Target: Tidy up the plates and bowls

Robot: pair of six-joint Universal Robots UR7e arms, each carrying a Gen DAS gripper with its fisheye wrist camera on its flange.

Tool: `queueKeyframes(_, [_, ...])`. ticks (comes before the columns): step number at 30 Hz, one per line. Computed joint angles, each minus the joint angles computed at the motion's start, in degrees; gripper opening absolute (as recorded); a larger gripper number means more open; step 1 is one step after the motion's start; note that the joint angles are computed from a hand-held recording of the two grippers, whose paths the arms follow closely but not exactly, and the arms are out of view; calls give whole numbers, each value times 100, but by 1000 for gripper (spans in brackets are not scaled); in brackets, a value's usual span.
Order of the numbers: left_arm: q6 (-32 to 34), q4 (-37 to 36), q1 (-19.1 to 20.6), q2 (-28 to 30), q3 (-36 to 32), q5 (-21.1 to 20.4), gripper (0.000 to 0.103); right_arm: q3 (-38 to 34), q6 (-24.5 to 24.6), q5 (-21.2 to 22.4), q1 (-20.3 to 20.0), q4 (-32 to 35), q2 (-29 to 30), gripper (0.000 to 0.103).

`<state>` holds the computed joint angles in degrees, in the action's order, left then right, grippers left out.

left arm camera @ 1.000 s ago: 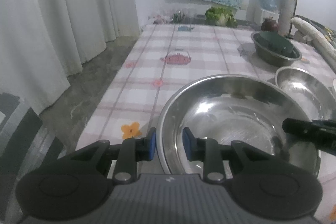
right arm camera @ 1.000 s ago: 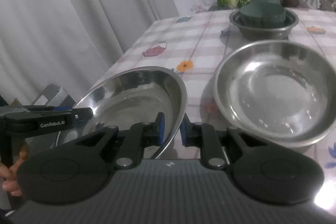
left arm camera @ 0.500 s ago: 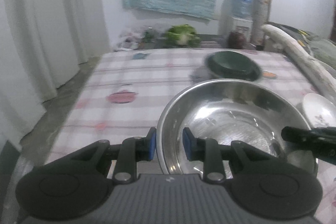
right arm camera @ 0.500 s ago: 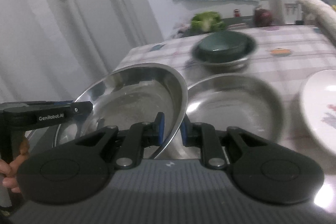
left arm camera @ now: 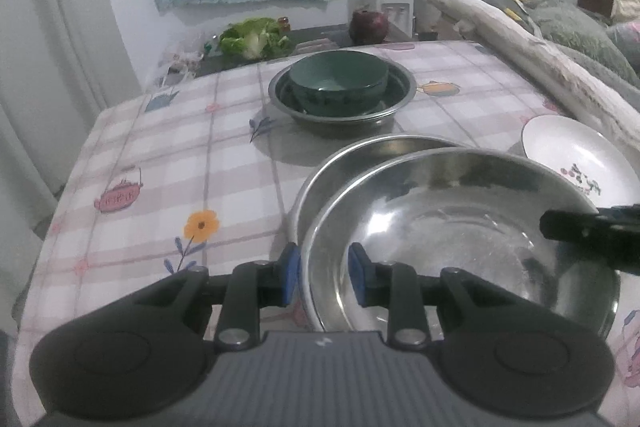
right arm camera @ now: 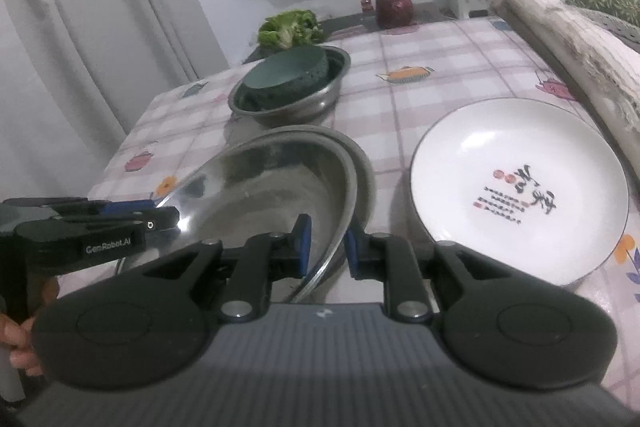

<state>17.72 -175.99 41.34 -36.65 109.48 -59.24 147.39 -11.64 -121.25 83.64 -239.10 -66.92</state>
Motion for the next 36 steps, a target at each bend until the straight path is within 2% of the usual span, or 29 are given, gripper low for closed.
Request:
queueKeyframes(3, [67, -20, 1, -10, -6, -40, 29, -10, 115, 10, -51, 121, -23, 21])
queueKeyframes(6, [114, -75, 23, -43, -8, -63, 34, 17, 253, 157, -138, 204, -107, 29])
queueKeyframes(10, [24, -36, 77, -92, -57, -104, 37, 52, 319, 42, -47, 108, -139, 35])
queueKeyframes(13, [-24, -22, 132, -87, -120, -135, 41, 154, 557, 202, -123, 121, -199, 37])
queueKeyframes(15, [-44, 20, 166, -37, -185, -88, 42, 211, 765, 383, -226, 169, -216, 37])
queueKeyframes(21, [-135, 264, 251, 148, -418, -41, 42, 163, 1136, 554, -361, 216, -74, 37])
queueKeyframes(27, [-213, 257, 313, 282, -497, -50, 41, -5, 1309, 642, -469, 397, 13, 37])
queueKeyframes(29, [-235, 312, 334, 322, -531, 27, 34, -48, 1292, 706, -515, 406, 40, 37])
queueKeyframes(36, [-56, 188, 326, 328, -462, 291, 28, -121, 1373, 1044, -661, 559, 72, 31])
